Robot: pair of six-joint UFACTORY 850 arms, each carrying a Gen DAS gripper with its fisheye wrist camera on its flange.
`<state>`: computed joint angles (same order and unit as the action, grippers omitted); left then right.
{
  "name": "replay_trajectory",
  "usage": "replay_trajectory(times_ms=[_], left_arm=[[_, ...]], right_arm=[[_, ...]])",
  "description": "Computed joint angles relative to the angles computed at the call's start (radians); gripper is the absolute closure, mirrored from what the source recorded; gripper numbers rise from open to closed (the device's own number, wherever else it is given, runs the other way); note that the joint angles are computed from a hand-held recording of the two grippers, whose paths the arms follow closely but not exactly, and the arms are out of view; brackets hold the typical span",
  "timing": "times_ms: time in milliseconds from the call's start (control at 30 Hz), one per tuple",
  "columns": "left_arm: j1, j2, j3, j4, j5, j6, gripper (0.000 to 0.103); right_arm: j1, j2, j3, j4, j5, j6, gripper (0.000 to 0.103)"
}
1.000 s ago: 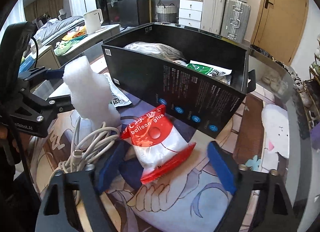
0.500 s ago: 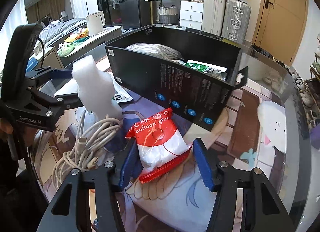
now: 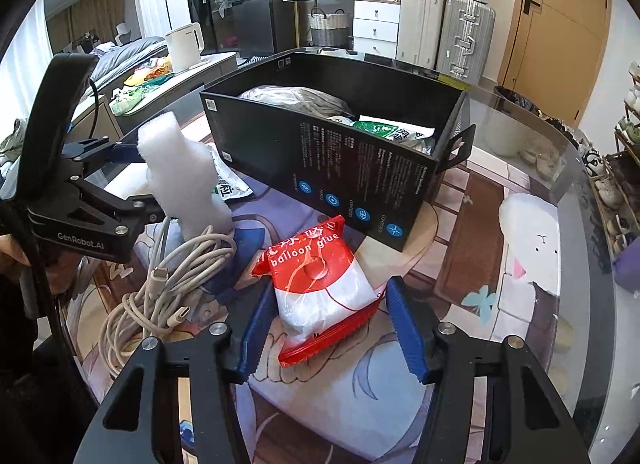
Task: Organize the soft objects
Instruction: 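Close the right gripper on the red balloon glue bag while the left gripper grasps the green packet, then lift the green packet with the left gripper while the right gripper lifts the red bag toward the box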
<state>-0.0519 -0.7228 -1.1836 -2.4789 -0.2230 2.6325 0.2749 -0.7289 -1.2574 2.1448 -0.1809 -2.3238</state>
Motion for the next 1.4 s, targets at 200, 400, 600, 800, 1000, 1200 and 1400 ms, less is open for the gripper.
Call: replay_trajectory(times_ms=[200,400,600,800,1000,1200,1400], left_arm=[[0.004,-0.001,-0.001,0.107,-0.002,-0.102,0.003],[0.005,0.003,0.006,0.200,-0.027,-0.168,0.019],[0.008,0.015,0.022,0.216,-0.055,-0.168,0.041],[0.024,0.016,0.021,0.325,-0.092,-0.282,0.049],[0.031,0.017,0.018,0.371,-0.115,-0.335,0.052],[0.042,0.034,0.035,0.366,-0.145,-0.331,0.054],[0.051,0.056,0.056,0.331,-0.178,-0.304,0.054]], right_arm=[[-0.004,-0.002,0.000,-0.041,0.001,0.040,0.046],[-0.005,-0.007,-0.007,-0.064,-0.001,0.064,0.046],[-0.006,-0.009,-0.009,-0.076,-0.005,0.078,0.046],[-0.007,-0.008,-0.006,-0.073,-0.011,0.075,0.046],[-0.010,-0.005,0.002,-0.050,-0.027,0.047,0.047],[-0.014,0.007,0.013,-0.042,-0.041,0.033,0.047],[-0.022,0.032,0.038,0.049,-0.069,-0.057,0.047]])
